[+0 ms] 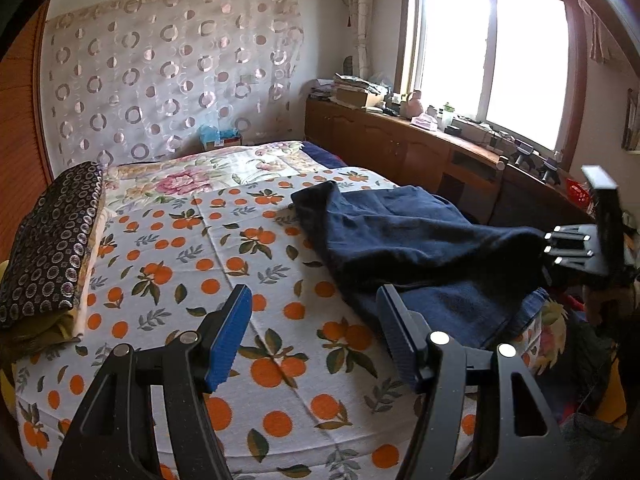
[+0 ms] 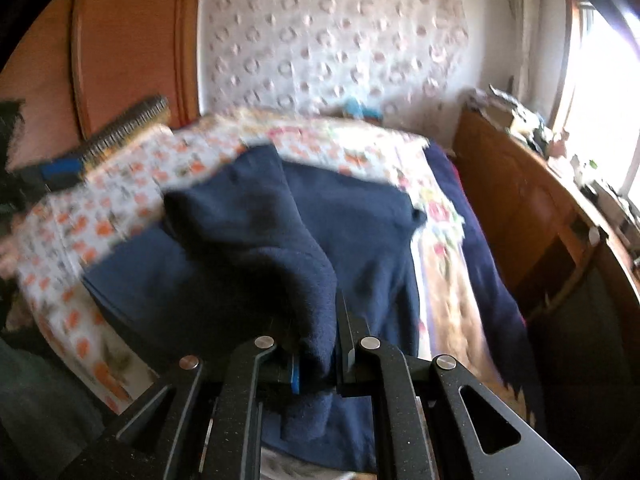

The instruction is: Fold small clothes

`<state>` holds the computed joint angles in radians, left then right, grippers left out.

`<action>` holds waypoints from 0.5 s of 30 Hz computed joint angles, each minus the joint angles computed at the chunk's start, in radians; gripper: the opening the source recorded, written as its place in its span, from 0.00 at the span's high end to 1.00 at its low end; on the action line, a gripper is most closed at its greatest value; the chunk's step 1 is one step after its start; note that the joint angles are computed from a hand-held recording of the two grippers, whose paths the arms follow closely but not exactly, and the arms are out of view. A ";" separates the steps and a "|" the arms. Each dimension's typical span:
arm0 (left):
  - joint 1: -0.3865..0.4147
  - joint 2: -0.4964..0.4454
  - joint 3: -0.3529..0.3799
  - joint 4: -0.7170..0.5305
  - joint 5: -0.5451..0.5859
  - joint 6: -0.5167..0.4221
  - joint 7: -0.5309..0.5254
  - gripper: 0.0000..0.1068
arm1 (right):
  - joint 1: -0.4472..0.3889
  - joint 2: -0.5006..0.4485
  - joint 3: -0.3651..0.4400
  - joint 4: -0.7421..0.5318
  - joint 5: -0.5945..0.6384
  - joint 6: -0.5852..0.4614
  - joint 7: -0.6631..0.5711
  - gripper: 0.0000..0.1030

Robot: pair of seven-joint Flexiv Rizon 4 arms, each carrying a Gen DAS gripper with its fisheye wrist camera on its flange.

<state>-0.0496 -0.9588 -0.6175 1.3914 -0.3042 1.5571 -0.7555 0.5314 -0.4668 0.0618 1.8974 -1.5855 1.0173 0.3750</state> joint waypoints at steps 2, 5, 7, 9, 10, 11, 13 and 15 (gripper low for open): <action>-0.008 -0.002 0.006 -0.006 0.001 -0.004 -0.001 0.39 | 0.003 -0.013 0.005 0.000 0.035 0.000 -0.014 0.85; -0.008 -0.002 0.002 -0.002 0.002 -0.002 0.003 0.39 | 0.019 -0.006 0.004 0.007 0.060 -0.019 -0.022 0.74; -0.009 -0.002 0.001 0.000 0.005 0.001 0.004 0.39 | 0.027 0.006 0.006 0.010 0.079 -0.042 -0.037 0.58; -0.011 -0.002 -0.001 0.003 0.007 0.005 0.004 0.39 | 0.040 0.006 0.003 -0.009 0.122 -0.080 -0.078 0.45; -0.012 -0.001 -0.001 0.006 0.008 0.007 0.002 0.39 | 0.044 0.011 -0.001 -0.012 0.110 -0.081 -0.081 0.44; -0.014 -0.002 0.000 0.006 0.010 0.007 0.002 0.39 | 0.047 0.012 -0.001 -0.020 0.105 -0.078 -0.092 0.43; -0.017 -0.002 0.002 0.007 0.012 0.008 0.001 0.39 | 0.054 0.014 -0.001 -0.028 0.093 -0.080 -0.105 0.42; -0.018 -0.002 0.006 0.007 0.013 0.006 -0.002 0.39 | 0.061 0.012 -0.001 -0.041 0.074 -0.075 -0.109 0.41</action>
